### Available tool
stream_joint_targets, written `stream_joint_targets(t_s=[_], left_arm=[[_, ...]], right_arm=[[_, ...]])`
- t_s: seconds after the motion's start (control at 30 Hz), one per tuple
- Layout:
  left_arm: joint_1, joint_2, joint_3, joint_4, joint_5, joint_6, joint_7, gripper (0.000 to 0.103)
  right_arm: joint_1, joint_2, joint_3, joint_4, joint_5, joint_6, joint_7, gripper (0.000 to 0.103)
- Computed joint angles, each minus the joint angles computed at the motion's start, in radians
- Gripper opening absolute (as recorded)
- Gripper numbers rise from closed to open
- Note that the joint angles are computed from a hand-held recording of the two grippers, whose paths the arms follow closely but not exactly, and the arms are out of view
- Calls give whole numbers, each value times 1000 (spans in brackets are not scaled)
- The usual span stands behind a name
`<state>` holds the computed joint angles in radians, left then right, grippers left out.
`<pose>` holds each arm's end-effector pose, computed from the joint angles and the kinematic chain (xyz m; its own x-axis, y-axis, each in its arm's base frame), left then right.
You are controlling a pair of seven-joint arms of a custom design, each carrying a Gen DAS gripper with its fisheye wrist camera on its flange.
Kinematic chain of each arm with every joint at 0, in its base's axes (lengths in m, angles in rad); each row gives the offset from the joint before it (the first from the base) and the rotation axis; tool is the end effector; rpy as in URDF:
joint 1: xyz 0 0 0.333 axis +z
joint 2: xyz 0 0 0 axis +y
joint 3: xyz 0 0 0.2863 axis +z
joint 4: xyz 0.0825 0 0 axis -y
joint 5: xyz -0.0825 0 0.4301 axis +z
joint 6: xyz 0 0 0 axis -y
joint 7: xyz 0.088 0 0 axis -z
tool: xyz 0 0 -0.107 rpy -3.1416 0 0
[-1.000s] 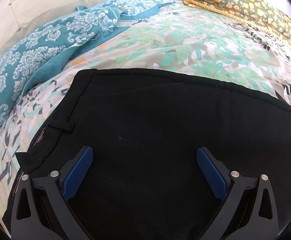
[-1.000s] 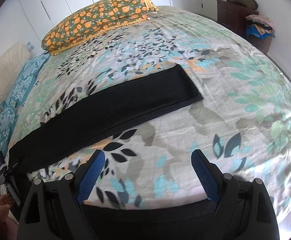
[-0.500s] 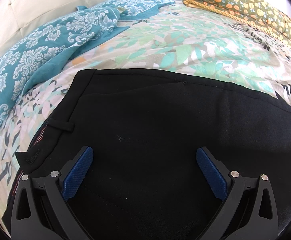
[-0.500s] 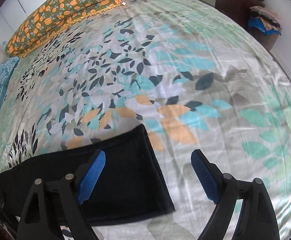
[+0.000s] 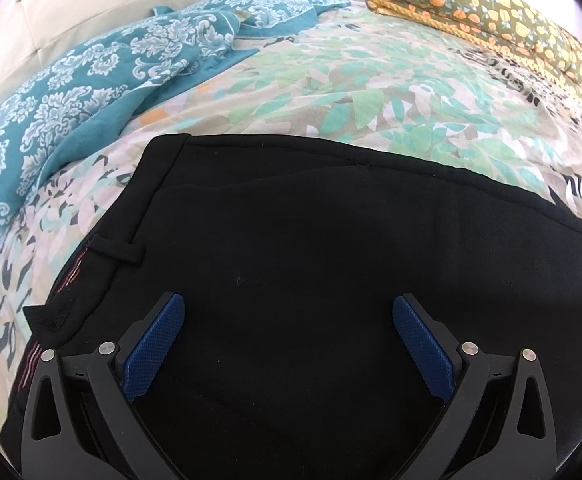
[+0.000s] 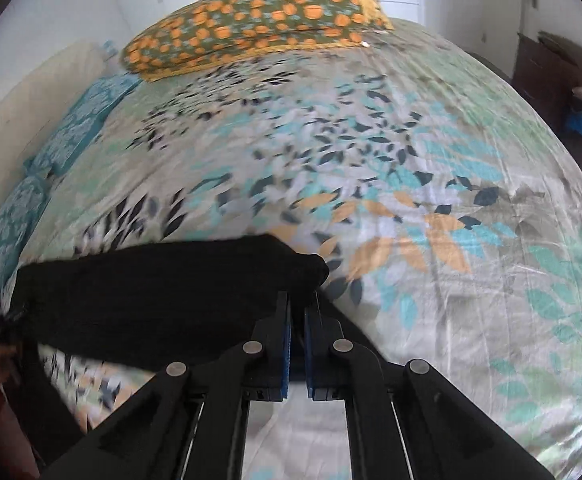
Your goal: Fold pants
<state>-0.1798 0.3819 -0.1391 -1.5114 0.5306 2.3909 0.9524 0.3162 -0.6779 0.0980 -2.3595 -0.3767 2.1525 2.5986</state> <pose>0.7137 -0.2163 0.4611 0.0625 -0.9907 -0.1208 -0.8136 0.0195 -0.5810 0.4148 0.1724 0.5890 -0.4290 -0.8946 -0.1246 -0.7085 0.4189 -0.5679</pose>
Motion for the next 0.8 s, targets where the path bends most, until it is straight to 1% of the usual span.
stream_joint_targets(t_s=[0.03, 0.1, 0.13, 0.17, 0.2, 0.23, 0.27, 0.33, 0.4, 0.47, 0.5, 0.53, 0.57, 0.6, 0.63, 0.73, 0.8], left_arm=[[-2, 1, 0, 2, 3, -3, 0, 103], [16, -2, -18, 10, -40, -24, 67, 103], [25, -3, -26, 20, -68, -49, 107, 103], [31, -9, -30, 34, -97, -95, 130, 102], [34, -29, -30, 26, -116, -117, 127, 102], [43, -60, -31, -1, -140, -115, 124, 102], [65, -113, -38, -54, -191, -90, 132, 102], [104, -217, -51, -165, -310, -23, 177, 102], [115, -306, -49, -252, -387, 7, 210, 102], [112, -386, -39, -334, -441, 28, 239, 102], [105, -428, -33, -381, -462, 41, 248, 102], [98, -452, -27, -413, -474, 52, 253, 102], [90, -476, -21, -450, -483, 63, 256, 102], [83, -494, -16, -484, -486, 65, 252, 102], [77, -504, -11, -507, -492, 67, 247, 102], [61, -532, -2, -574, -491, 94, 227, 102], [46, -542, 10, -599, -523, 118, 247, 102]], right_arm=[[31, -14, 26, 3, 16, -30, -8, 6], [83, -48, 87, 0, 36, -121, 13, 5], [107, -70, 114, -7, 45, -172, 39, 5], [130, -89, 137, -13, 56, -231, 70, 5], [152, -112, 154, -22, 70, -298, 102, 5], [173, -129, 168, -33, 89, -353, 148, 5], [191, -146, 178, -44, 106, -406, 193, 5], [226, -160, 178, -61, 125, -492, 233, 5], [253, -151, 155, -73, 142, -546, 250, 5], [270, -106, 125, -53, 157, -587, 232, 5], [278, -92, 114, -49, 162, -591, 220, 10], [285, -76, 105, -40, 175, -605, 211, 25], [288, -65, 102, -32, 177, -619, 203, 48], [290, -62, 111, -26, 166, -632, 204, 58], [293, -62, 124, -17, 152, -651, 210, 65], [293, -49, 155, 35, 137, -731, 269, 65], [292, -27, 191, 90, 113, -784, 334, 66]])
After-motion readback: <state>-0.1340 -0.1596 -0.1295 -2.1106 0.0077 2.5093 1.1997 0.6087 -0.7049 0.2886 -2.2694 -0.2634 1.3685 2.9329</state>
